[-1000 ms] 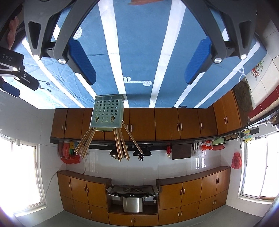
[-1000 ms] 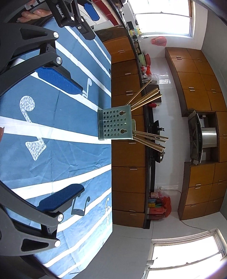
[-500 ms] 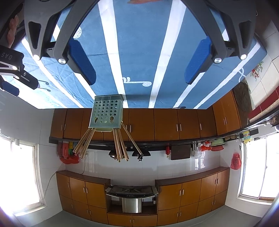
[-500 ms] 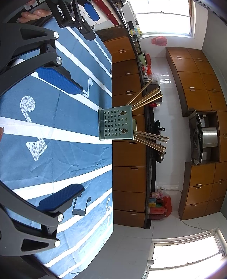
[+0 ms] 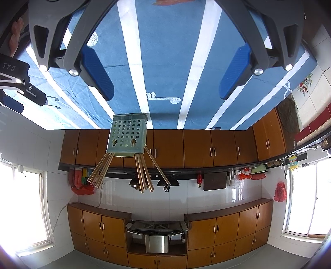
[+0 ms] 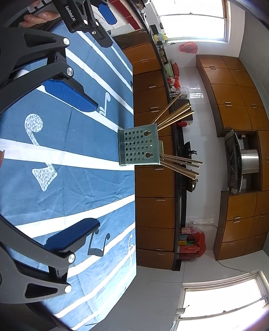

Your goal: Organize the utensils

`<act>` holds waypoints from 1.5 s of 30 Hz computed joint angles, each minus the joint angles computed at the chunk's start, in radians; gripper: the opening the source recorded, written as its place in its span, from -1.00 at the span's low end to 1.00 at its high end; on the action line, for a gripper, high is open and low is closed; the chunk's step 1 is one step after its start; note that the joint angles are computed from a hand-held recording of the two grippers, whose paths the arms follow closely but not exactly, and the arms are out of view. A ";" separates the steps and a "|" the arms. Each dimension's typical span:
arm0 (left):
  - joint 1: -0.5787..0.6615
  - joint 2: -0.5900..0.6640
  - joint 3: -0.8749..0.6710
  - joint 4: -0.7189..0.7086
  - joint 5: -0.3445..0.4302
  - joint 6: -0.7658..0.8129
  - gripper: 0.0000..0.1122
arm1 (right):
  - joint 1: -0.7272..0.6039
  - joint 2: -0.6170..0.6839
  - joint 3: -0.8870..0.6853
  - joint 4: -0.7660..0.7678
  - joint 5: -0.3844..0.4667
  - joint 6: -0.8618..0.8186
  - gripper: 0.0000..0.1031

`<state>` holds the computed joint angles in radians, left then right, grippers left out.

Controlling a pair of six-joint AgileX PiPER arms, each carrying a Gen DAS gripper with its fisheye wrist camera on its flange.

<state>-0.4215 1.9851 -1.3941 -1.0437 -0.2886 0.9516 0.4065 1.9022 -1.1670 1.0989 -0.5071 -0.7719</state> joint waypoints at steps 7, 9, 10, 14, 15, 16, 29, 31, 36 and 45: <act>-0.001 -0.001 0.002 0.001 -0.001 -0.002 0.76 | -0.001 0.000 0.001 0.000 0.001 0.001 0.96; -0.001 0.000 0.001 -0.003 0.001 0.002 0.76 | -0.001 0.000 0.001 0.000 0.002 0.001 0.96; -0.001 0.000 0.000 -0.003 0.001 0.002 0.76 | -0.001 0.000 0.001 0.000 0.002 0.001 0.96; 0.000 -0.001 0.001 -0.002 0.002 0.002 0.76 | -0.001 0.000 0.000 0.002 0.002 -0.002 0.96; 0.000 -0.001 0.000 -0.002 0.001 0.002 0.76 | -0.001 -0.001 0.000 0.002 0.002 -0.002 0.96; 0.000 -0.001 0.001 -0.003 0.001 0.001 0.76 | -0.001 -0.001 0.000 0.003 0.003 -0.002 0.96; -0.001 0.000 0.003 0.000 0.000 -0.004 0.76 | 0.001 0.003 -0.004 0.011 0.003 -0.006 0.96; 0.000 0.001 0.001 -0.003 0.003 0.001 0.76 | -0.001 0.003 -0.006 0.010 0.005 -0.007 0.96; 0.000 0.000 0.000 -0.005 0.004 0.003 0.76 | -0.001 0.003 -0.007 0.013 0.006 -0.011 0.96; -0.002 0.002 0.001 -0.004 0.003 0.000 0.76 | -0.001 0.001 -0.008 0.019 0.007 -0.016 0.96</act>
<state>-0.4230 1.9869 -1.3927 -1.0474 -0.2861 0.9516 0.4059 1.9035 -1.1745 1.1176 -0.4998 -0.7880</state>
